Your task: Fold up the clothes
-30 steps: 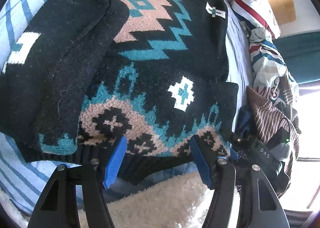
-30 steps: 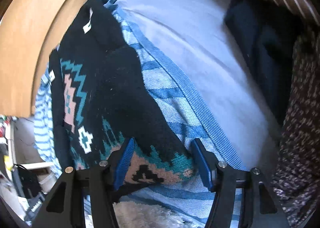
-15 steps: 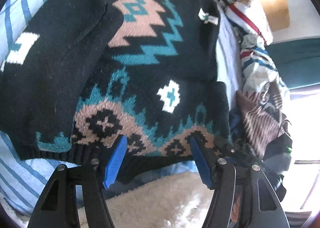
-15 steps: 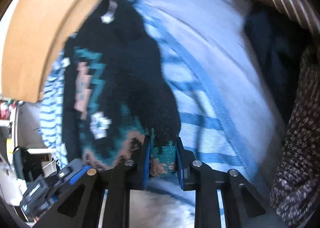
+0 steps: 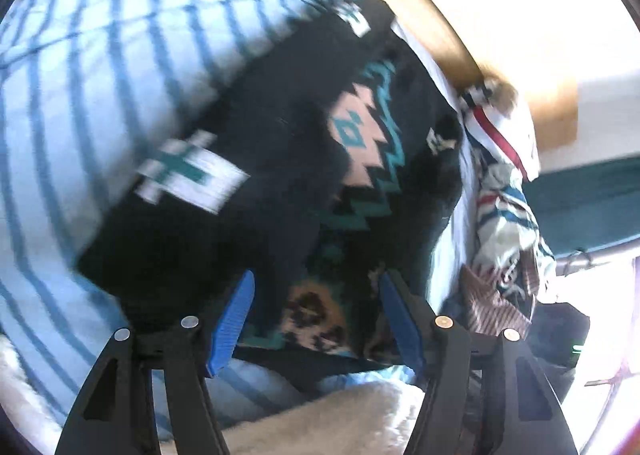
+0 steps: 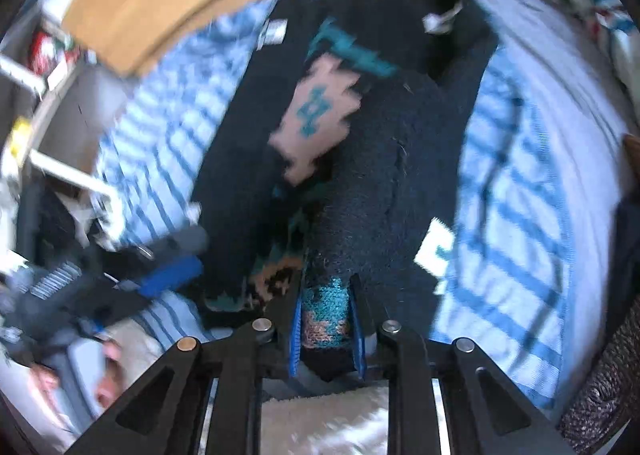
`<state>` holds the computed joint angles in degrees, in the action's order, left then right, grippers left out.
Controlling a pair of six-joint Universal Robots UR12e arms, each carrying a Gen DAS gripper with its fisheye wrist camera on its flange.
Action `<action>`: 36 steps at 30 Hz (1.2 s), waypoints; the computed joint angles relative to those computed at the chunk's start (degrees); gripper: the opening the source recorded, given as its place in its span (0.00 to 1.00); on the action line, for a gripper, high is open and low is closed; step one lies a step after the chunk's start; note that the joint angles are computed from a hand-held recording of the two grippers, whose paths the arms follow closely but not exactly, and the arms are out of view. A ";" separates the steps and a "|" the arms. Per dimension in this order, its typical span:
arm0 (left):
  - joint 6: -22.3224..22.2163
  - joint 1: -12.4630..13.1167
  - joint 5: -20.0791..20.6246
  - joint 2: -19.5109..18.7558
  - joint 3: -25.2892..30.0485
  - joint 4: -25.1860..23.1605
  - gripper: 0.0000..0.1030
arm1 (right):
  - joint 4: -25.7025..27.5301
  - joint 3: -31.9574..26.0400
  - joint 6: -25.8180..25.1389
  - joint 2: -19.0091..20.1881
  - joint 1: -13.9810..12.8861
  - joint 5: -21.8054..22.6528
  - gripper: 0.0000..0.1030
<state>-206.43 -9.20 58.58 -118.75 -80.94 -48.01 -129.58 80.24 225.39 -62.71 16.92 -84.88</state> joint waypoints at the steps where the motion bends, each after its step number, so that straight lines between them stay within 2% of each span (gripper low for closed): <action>1: 0.19 0.19 -0.02 0.06 -0.19 -0.08 0.64 | 1.68 -1.15 -0.57 1.02 0.07 0.71 0.21; 4: 0.42 0.62 -0.64 0.33 -0.95 0.00 0.64 | 6.28 -4.16 -1.82 3.69 0.17 2.82 0.21; 6: 0.19 0.69 -1.79 0.24 -1.26 0.59 0.64 | 9.14 -5.92 -2.50 4.77 0.39 2.70 0.21; 8: -0.06 0.59 -2.94 0.26 -1.55 1.56 0.64 | 10.31 -6.68 -3.90 5.26 0.28 3.66 0.25; 10: 0.20 0.27 -3.71 0.33 -1.77 3.26 0.64 | 9.13 -6.21 -4.55 5.29 -0.14 6.18 0.43; 11: 0.57 0.08 -3.71 0.41 -1.77 3.69 0.64 | 7.56 -5.53 -4.42 5.13 -0.44 7.88 0.57; 13: 1.76 -0.27 -3.27 0.50 -1.37 3.38 0.64 | 4.29 -3.89 -3.49 4.44 -1.00 10.67 0.68; 16: 2.87 -0.71 -2.42 0.38 -0.55 2.45 0.64 | -0.92 -0.72 -0.88 2.53 -1.78 13.32 0.67; 20: 5.88 -1.39 -3.65 0.09 0.28 1.26 0.64 | -12.37 6.25 6.82 -1.28 -3.31 15.53 0.69; 24: 10.29 -3.25 -1.54 -0.79 2.16 -1.14 0.63 | -14.12 9.48 11.77 -3.92 -4.19 10.90 0.68; 26: 12.62 -4.35 0.60 -1.32 3.21 -2.14 0.53 | -14.66 10.92 14.10 -5.17 -4.63 8.49 0.66; 28: 14.70 -5.53 4.08 -2.35 5.28 -5.37 0.51 | -12.74 10.52 15.72 -5.67 -5.02 5.40 0.66; 33: 21.20 -7.63 9.57 -5.87 11.05 -15.17 0.48 | -3.78 6.16 13.47 -4.95 -5.78 -1.20 0.63; 36: 21.74 -7.64 8.68 -7.28 12.59 -18.45 0.46 | -3.79 3.98 12.28 -3.77 -6.78 -2.24 0.63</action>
<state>-184.69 -16.84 67.26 -126.03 -68.35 -66.46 -133.37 84.21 237.68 -66.48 10.14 -87.11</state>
